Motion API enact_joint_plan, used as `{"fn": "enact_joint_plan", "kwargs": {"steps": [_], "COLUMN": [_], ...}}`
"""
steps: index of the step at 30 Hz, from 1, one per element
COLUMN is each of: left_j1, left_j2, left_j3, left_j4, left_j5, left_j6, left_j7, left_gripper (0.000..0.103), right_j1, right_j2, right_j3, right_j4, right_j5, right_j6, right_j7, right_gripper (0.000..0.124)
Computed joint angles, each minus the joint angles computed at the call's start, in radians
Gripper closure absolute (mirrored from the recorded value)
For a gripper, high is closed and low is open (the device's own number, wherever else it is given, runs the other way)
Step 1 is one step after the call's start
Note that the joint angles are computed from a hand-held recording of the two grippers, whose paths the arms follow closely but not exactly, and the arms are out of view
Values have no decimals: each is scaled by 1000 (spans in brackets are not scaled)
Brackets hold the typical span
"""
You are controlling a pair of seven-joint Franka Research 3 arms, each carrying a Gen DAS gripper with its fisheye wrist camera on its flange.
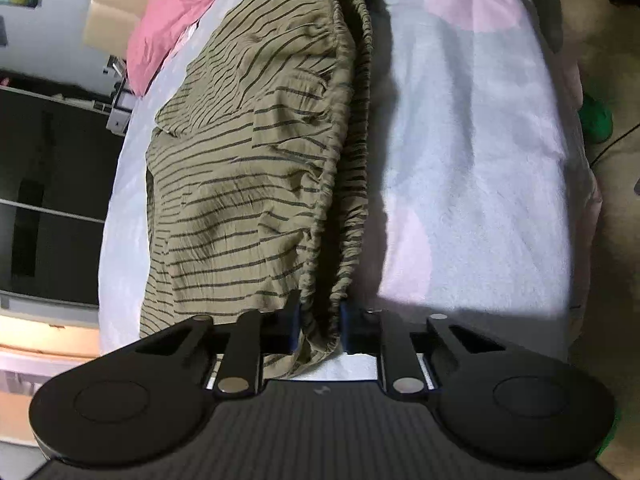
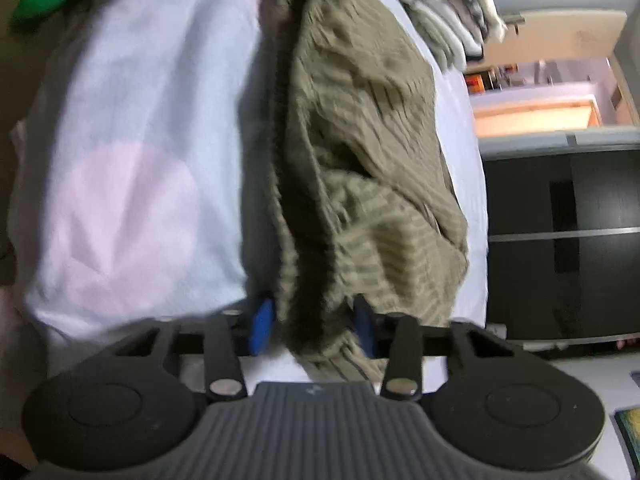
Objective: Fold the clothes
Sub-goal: 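Fold the pants along their length with both grippers holding the waistband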
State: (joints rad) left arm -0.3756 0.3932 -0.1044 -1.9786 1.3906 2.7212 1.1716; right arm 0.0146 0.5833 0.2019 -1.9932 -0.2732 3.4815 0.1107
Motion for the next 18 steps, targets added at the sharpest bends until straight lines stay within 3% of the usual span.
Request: {"fn": "enact_joint_plan", "kwargs": {"steps": [6, 10, 12, 15, 18], "left_j1": [25, 74, 92, 83, 72], "left_j2": [-54, -93, -107, -105, -88], "left_j3": [-46, -106, -133, -133, -111], "left_j4": [-33, -66, -75, -62, -40], "left_j5": [-225, -508, -647, -727, -740], "left_j6": [-38, -53, -82, -123, -117], "left_j7": [174, 397, 515, 592, 589], "left_gripper": [96, 97, 97, 97, 95], "right_j1": [16, -37, -40, -16, 13], "right_j2": [-90, -177, -209, -233, -233], "right_j3": [9, 88, 91, 64, 33], "right_j4": [-19, -19, -16, -6, 24], "right_j5": [89, 216, 260, 300, 338], "right_j6": [-169, -418, -535, -646, -727], "right_j7": [34, 53, 38, 4, -23], "right_gripper": [112, 114, 114, 113, 113]}}
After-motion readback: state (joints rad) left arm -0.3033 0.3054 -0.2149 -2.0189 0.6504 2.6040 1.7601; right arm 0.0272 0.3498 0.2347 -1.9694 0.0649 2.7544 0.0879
